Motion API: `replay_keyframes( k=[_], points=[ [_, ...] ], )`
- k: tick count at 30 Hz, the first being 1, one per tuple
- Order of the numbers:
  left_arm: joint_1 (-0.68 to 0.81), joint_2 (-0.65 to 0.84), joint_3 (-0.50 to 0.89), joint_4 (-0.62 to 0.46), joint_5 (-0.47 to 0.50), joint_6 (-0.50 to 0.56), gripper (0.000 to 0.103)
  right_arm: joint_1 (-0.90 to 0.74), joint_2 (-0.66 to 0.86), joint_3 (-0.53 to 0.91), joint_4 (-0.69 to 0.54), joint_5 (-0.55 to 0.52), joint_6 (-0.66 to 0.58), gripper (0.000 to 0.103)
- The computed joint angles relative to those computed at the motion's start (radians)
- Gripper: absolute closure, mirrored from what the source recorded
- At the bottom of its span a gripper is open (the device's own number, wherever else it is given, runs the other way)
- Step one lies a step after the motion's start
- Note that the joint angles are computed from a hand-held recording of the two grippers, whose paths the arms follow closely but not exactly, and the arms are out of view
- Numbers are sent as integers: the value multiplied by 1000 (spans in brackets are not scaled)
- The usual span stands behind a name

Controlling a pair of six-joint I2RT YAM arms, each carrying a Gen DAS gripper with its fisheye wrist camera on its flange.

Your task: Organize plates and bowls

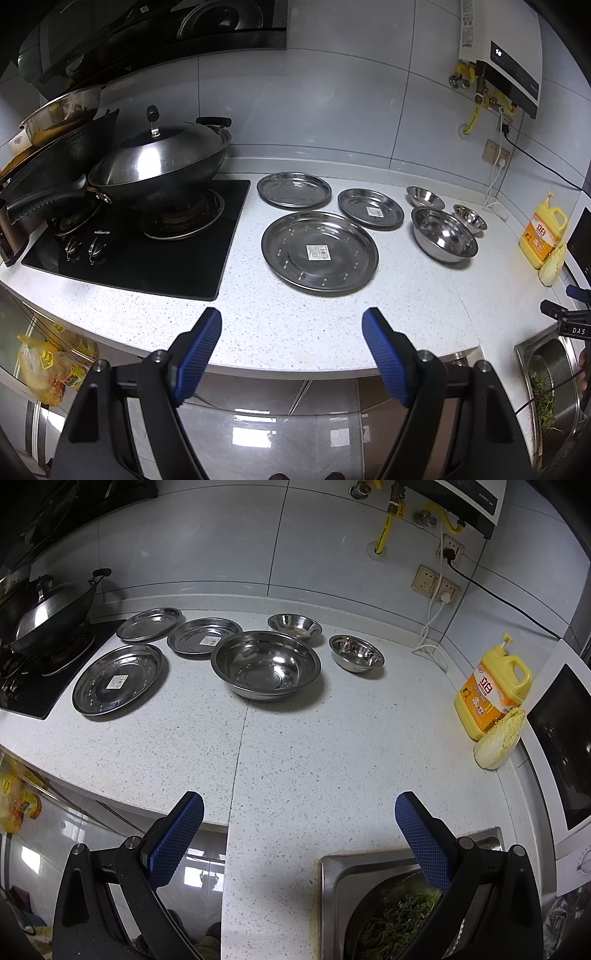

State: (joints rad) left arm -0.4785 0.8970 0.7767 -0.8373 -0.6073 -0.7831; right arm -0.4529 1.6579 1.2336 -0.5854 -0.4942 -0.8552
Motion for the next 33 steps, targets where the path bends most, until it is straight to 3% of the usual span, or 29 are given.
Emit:
replay_keyframes(
  k=[33],
  points=[
    [11,2,2,-1,5,13,25,4,-1,-3,3,7,4,1]
  ],
)
